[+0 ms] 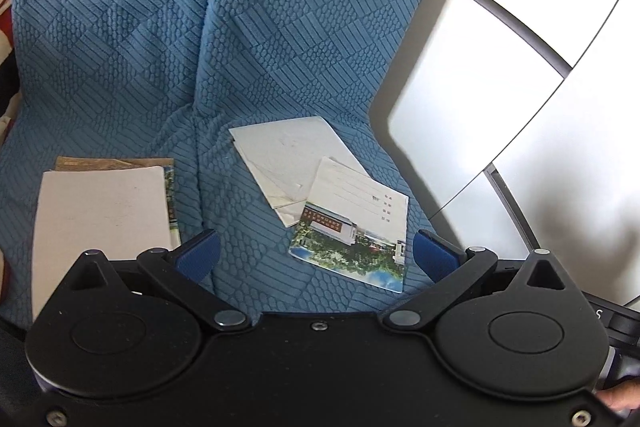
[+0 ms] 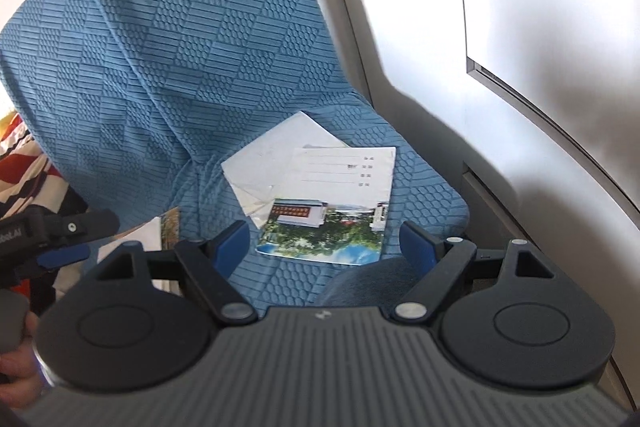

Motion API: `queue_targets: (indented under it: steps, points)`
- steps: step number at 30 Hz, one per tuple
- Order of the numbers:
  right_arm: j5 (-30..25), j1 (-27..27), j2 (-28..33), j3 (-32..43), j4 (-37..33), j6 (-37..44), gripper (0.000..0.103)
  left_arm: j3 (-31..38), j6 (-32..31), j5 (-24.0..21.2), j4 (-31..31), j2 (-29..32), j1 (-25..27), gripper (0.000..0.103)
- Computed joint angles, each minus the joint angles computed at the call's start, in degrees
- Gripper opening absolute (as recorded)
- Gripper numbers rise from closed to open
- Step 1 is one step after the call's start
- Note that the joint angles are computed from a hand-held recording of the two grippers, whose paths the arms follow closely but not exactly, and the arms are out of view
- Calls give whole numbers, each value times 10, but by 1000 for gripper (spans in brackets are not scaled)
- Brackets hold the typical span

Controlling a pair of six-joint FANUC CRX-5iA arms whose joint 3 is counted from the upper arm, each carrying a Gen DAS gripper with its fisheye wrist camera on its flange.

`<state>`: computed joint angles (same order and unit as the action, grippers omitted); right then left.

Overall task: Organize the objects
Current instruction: 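Move both grippers toward the remaining photo postcard and envelopes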

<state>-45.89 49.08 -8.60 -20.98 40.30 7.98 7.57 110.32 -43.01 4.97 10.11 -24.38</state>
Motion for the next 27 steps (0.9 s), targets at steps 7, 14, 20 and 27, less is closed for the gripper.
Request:
queue_targets:
  steps: [7,14,20,27]
  points:
    - [14,-29,2,-7,-35,7,83,46,15,-9,-20,52,-21,102]
    - [43,-66,19,1,-76,33,83,72,10,-28,-15,104,-25,102]
    - [66,-99,50,25,-133,88,83,71,-18,-5,19,137,-22,102]
    - [79,-134,100,75,-219,177,74,83,-70,15,82,189,-13,94]
